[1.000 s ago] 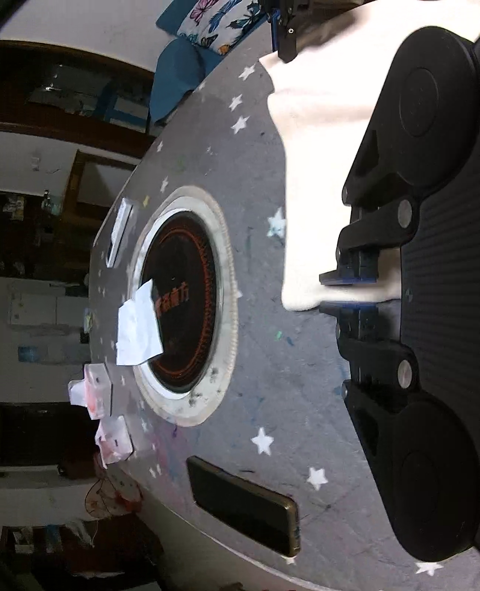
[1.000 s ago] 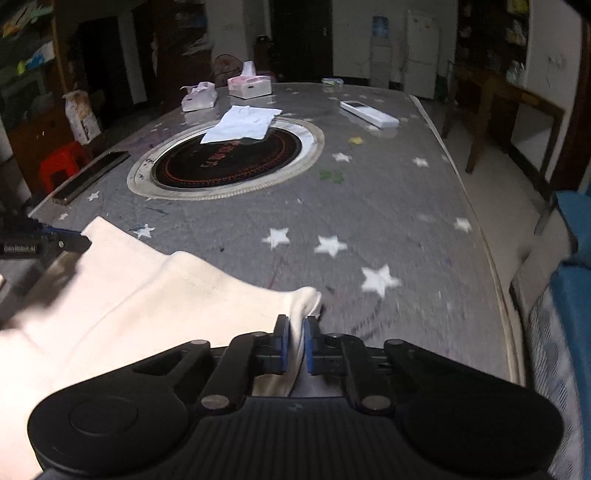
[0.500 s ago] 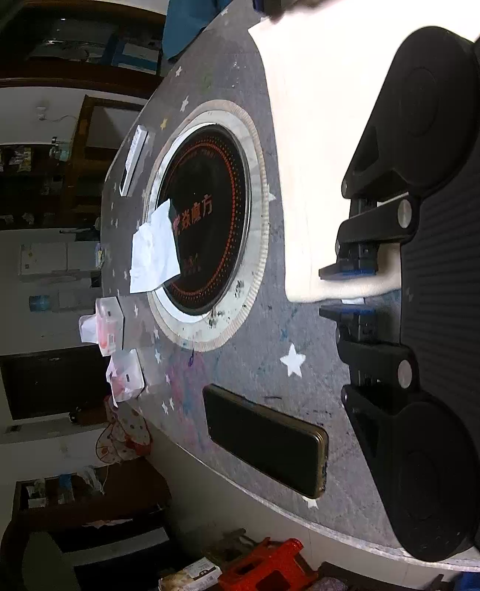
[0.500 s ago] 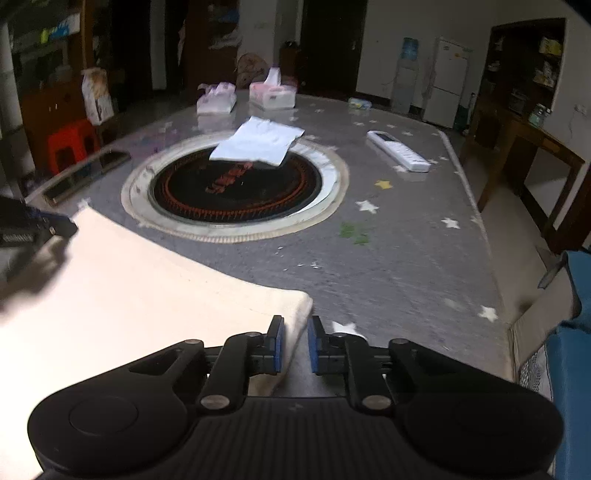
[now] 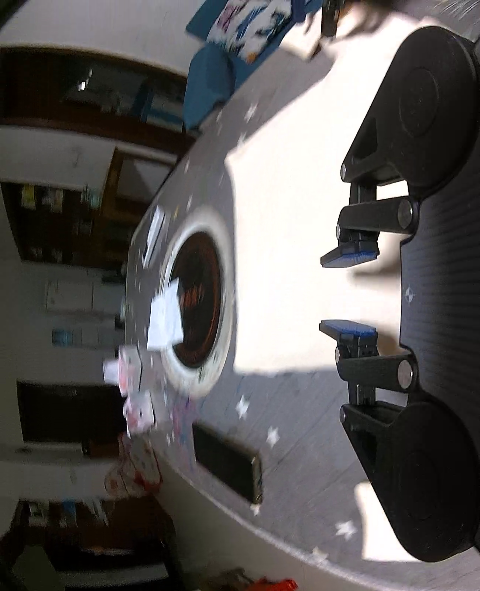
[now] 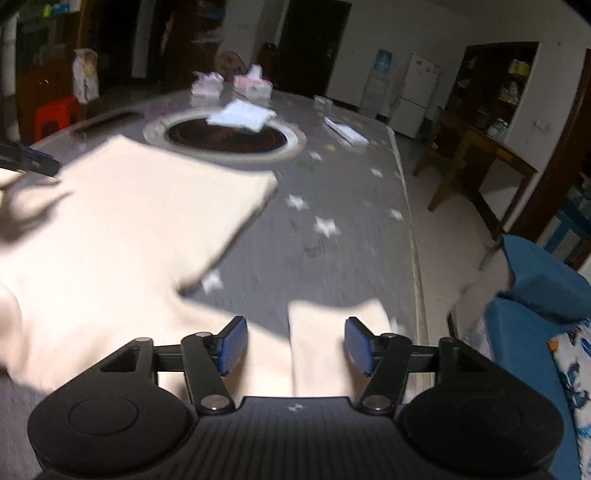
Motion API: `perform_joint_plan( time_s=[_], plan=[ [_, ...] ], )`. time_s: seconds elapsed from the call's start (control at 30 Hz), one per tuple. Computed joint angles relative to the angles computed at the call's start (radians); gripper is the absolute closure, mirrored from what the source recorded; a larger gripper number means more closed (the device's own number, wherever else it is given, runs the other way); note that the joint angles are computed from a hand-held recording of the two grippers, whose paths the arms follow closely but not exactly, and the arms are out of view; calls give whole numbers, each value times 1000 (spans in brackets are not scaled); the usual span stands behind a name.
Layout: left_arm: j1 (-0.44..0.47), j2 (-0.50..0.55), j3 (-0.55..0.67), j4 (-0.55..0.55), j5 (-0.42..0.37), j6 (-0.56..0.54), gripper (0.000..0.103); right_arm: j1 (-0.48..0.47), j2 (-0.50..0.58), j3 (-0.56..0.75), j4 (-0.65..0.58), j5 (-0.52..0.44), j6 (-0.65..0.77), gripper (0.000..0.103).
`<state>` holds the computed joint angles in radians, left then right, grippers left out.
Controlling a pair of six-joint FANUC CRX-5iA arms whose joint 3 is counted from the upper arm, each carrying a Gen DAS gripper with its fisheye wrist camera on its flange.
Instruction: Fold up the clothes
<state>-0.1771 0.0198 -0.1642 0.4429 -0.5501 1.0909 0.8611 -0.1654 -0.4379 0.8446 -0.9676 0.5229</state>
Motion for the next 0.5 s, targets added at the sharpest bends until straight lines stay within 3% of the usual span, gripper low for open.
perform_joint_plan(
  time_s=[0.27, 0.5],
  plan=[
    [-23, -100, -147, 127, 25, -135, 60, 16, -49, -89, 105, -197, -211, 37],
    [-31, -141, -213, 164, -11, -163, 58, 16, -85, -125, 134, -294, -331, 34]
  ],
)
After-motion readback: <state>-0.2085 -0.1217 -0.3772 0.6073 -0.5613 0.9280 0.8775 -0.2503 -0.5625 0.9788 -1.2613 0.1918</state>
